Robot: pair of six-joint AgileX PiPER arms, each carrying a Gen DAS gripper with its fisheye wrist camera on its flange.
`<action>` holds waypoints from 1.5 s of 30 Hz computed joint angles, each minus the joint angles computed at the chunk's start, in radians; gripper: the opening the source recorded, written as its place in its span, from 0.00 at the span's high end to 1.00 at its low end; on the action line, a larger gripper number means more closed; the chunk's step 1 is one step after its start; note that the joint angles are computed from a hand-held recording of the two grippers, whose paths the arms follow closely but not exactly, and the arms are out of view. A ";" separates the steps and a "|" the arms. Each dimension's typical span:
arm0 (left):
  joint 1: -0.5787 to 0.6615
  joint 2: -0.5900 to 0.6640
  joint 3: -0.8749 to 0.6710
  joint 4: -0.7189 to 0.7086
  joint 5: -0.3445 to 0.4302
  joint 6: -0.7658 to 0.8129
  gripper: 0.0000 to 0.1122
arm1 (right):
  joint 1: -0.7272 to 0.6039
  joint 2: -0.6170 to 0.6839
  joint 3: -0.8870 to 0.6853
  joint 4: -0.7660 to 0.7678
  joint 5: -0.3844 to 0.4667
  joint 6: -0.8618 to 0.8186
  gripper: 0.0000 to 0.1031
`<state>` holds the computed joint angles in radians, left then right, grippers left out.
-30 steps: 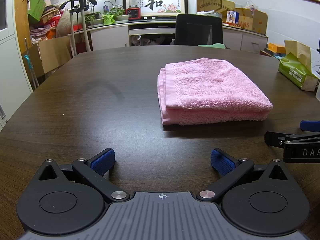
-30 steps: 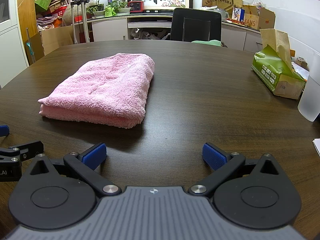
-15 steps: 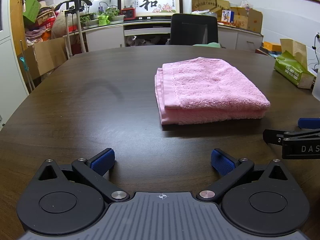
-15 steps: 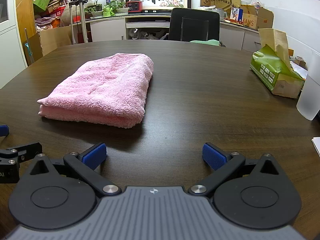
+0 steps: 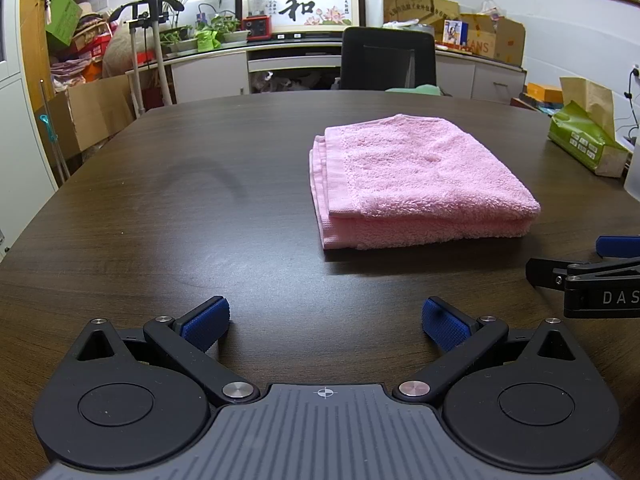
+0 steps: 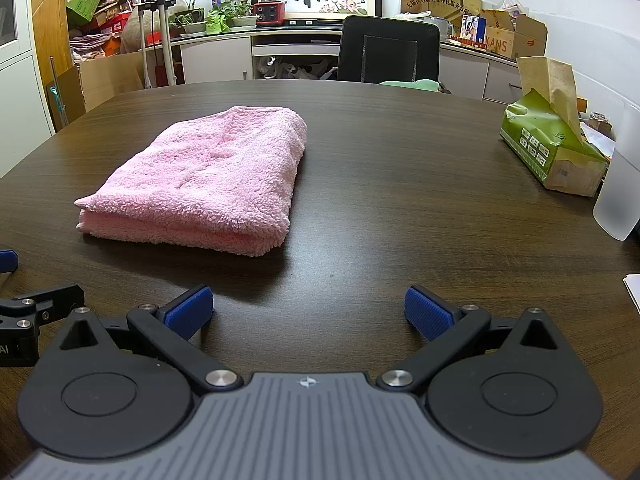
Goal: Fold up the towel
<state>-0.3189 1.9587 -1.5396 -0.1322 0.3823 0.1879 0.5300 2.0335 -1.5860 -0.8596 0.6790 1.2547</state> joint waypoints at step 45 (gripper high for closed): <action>0.004 -0.005 0.009 -0.050 -0.001 0.059 0.08 | 0.000 0.001 -0.001 0.000 0.000 0.001 0.00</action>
